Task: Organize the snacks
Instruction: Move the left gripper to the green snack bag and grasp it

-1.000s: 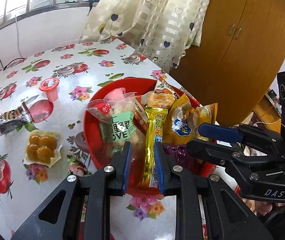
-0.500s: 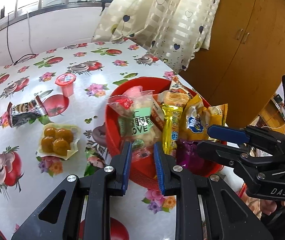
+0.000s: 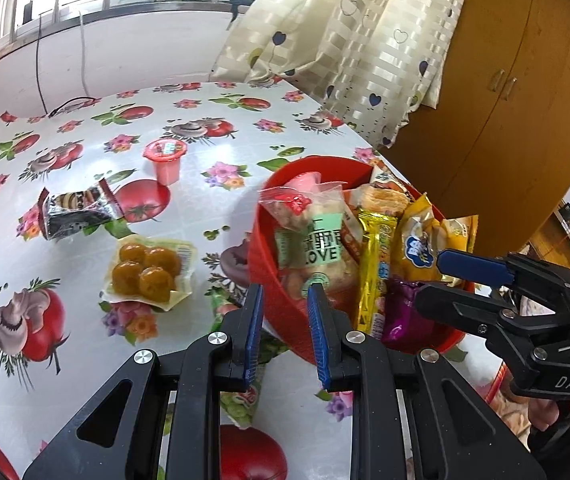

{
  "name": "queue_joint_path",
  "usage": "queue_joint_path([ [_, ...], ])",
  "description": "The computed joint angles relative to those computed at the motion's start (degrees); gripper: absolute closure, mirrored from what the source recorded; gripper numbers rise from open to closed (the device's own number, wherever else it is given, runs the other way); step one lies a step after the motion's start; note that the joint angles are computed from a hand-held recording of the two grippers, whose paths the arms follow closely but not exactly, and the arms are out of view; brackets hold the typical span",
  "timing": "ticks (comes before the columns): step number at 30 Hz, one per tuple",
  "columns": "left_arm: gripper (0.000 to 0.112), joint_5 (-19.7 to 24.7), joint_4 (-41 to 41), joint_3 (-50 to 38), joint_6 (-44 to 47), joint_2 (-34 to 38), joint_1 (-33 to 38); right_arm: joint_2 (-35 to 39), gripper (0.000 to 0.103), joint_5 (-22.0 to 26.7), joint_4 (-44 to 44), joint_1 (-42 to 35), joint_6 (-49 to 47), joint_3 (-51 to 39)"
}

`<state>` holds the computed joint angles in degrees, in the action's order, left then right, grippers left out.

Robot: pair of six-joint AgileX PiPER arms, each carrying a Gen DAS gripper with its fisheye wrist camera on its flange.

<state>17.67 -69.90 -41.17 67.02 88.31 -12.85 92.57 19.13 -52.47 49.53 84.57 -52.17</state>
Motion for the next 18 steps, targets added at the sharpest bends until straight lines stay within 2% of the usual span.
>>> queue_joint_path([
  [13, 0.089, 1.09, -3.01, 2.25, 5.07, -0.47, 6.98, 2.53, 0.049, 0.64, 3.50, 0.61, -5.60, -4.23],
  [18, 0.075, 1.43, -5.09, 2.95, 8.23, -0.05, 10.66, 4.04, 0.049, 0.49, 5.66, 0.90, -8.75, -6.30],
])
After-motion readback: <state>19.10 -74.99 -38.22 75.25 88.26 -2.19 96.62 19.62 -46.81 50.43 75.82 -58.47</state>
